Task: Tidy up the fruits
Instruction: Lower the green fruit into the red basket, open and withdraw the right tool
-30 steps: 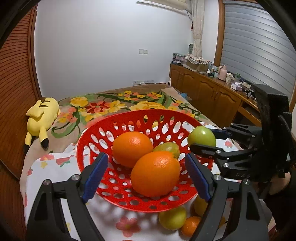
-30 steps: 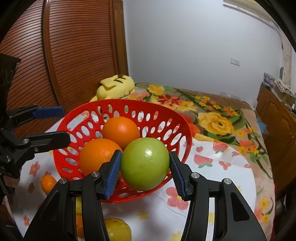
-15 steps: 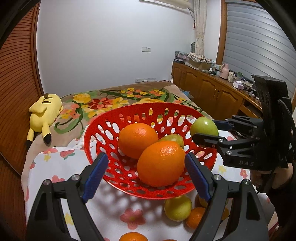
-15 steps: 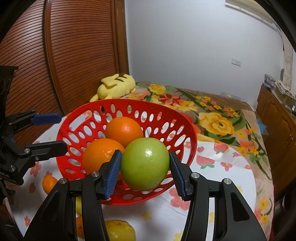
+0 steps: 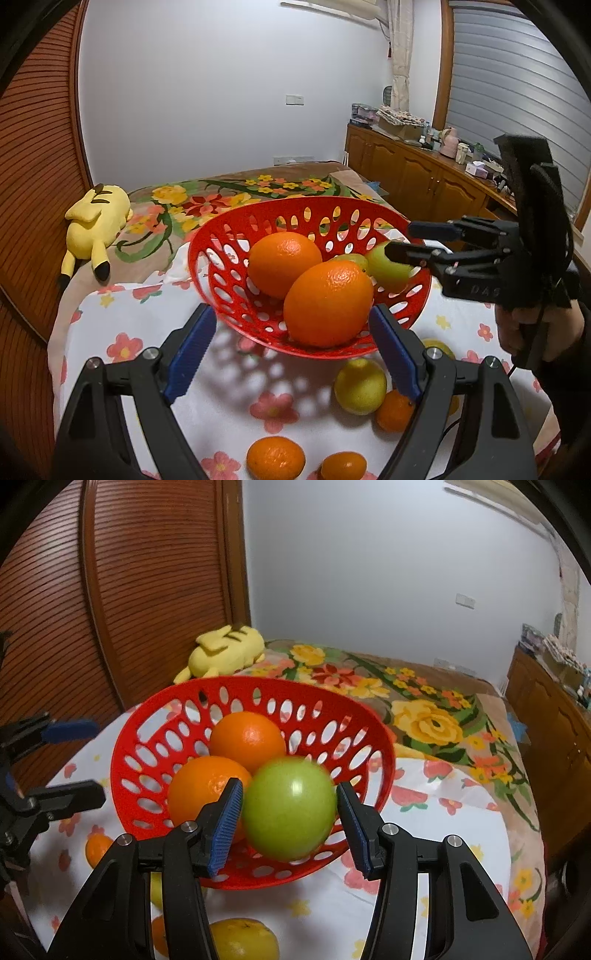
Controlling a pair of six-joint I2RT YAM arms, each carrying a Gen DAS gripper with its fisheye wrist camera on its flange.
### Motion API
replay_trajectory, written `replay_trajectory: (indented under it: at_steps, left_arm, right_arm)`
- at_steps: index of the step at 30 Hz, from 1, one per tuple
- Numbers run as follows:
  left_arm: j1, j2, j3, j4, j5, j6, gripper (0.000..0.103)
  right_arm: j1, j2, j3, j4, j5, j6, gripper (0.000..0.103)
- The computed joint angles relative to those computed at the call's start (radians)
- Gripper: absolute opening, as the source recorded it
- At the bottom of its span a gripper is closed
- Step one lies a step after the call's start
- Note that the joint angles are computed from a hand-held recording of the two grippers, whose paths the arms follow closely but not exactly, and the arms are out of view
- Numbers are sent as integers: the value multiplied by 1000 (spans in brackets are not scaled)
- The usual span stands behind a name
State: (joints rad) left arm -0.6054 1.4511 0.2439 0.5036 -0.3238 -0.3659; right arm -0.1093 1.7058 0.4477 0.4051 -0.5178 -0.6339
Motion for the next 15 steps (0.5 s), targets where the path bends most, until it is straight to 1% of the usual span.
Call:
replay_trajectory:
  at_steps: [6, 12, 15]
  left_arm:
    - [-13, -22, -56, 39, -9, -18, 85]
    - [-36, -9, -116, 103, -14, -47, 85]
    - [-66, -6, -142, 117, -39, -68, 85]
  right_arm:
    - [-21, -101, -48, -36, -26, -4, 56]
    - [-96, -244, -155, -79, -76, -39, 57]
    - [-151, -302, -212, -105, -110, -73, 57]
